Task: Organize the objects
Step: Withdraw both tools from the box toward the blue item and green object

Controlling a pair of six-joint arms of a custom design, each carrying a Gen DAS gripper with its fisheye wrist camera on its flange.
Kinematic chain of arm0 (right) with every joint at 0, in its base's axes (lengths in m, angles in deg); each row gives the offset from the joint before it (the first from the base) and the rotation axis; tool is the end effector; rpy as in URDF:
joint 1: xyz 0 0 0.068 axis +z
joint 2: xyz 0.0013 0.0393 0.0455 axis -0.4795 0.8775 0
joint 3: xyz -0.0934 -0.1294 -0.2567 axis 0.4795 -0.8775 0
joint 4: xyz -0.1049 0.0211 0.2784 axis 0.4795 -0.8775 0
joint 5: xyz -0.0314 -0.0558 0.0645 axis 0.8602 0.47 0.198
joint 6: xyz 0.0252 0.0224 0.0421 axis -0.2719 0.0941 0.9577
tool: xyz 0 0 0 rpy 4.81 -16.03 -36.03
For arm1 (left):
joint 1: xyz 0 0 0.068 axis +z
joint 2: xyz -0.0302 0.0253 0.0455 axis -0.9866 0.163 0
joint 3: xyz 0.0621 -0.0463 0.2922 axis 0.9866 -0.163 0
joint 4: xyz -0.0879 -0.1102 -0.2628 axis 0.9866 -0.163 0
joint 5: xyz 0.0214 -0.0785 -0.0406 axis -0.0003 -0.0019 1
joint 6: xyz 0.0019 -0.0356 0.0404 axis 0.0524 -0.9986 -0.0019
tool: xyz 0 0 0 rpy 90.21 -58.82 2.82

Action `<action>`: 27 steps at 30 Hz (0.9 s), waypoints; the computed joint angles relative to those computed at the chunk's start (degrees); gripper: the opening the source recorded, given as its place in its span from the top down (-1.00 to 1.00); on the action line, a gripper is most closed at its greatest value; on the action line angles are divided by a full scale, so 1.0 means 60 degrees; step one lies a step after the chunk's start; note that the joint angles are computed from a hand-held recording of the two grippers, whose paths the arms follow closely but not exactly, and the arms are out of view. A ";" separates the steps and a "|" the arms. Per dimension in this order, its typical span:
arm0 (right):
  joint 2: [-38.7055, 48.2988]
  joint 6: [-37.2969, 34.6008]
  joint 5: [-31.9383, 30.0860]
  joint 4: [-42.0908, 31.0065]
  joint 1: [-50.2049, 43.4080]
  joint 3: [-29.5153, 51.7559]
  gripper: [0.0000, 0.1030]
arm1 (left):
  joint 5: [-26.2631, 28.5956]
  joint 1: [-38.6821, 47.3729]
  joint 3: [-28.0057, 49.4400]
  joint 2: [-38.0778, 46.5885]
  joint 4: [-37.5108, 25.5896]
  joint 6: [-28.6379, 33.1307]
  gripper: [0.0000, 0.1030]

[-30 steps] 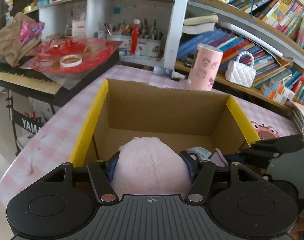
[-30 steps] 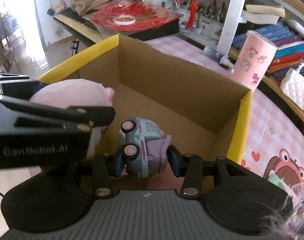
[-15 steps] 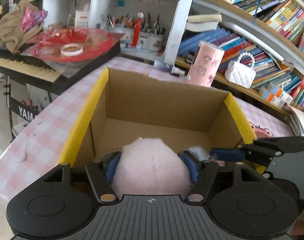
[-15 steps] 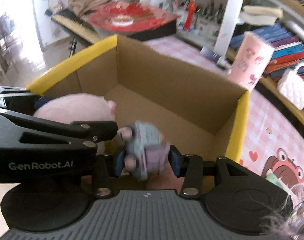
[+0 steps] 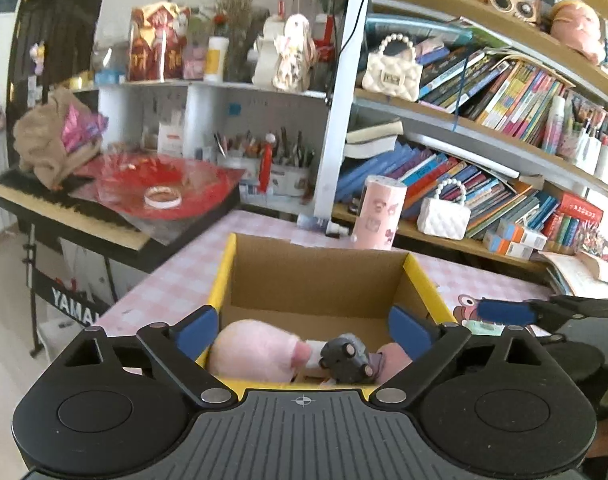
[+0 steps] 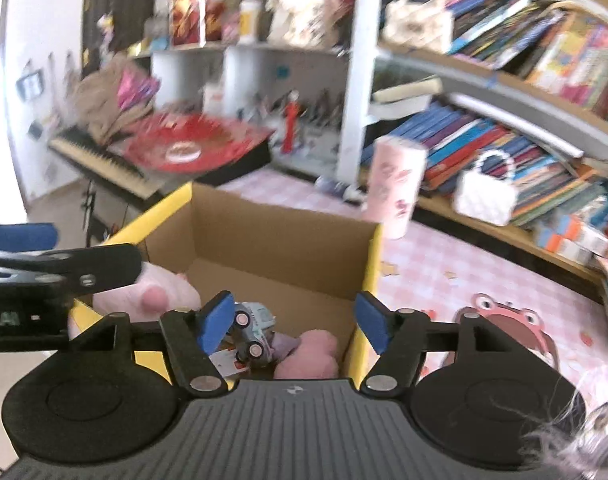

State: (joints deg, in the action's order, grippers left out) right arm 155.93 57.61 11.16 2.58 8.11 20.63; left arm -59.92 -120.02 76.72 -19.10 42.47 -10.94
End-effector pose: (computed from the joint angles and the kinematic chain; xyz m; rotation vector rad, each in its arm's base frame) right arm 0.3155 0.2366 0.2094 -0.7755 1.9910 0.3475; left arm 0.2006 -0.1309 0.2171 -0.4431 1.9877 0.0800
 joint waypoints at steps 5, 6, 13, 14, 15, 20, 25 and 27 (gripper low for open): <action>-0.1243 0.0513 0.0797 0.0459 0.0289 -0.1478 -0.44 | -0.0641 -0.1120 -0.0260 -0.0533 -0.1381 -0.1164 -0.88; -0.1404 0.0622 0.0969 0.0459 0.0392 -0.1685 -0.44 | -0.0762 -0.1365 -0.0274 -0.0540 -0.1724 -0.1486 -0.88; -0.2967 0.2197 0.2220 -0.0457 0.1444 -0.3369 -0.57 | -0.1159 -0.3140 -0.0154 -0.0239 -0.5185 -0.5372 -0.88; -0.3129 0.2257 0.2415 -0.0537 0.1642 -0.3559 -0.57 | -0.1022 -0.3225 -0.0198 -0.0329 -0.5362 -0.5613 -0.88; -0.3229 0.2264 0.2584 -0.0611 0.1773 -0.3648 -0.57 | -0.0968 -0.3318 -0.0248 -0.0406 -0.5503 -0.5825 -0.88; -0.3705 0.2589 0.3231 -0.0856 0.2344 -0.4031 -0.66 | -0.1212 -0.4354 -0.0165 -0.0240 -0.6712 -0.7388 -0.88; -0.4036 0.2958 0.3716 -0.1231 0.2806 -0.4317 -0.68 | -0.1087 -0.5057 -0.0097 0.0012 -0.7233 -0.8041 -0.89; -0.4164 0.3146 0.3930 -0.1401 0.2983 -0.4434 -0.69 | -0.0971 -0.5178 -0.0115 0.0045 -0.7198 -0.8078 -0.89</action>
State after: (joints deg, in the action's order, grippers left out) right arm 130.94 76.49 34.75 -5.82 26.01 -5.97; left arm -65.74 -151.08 76.03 -18.83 -0.71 -59.40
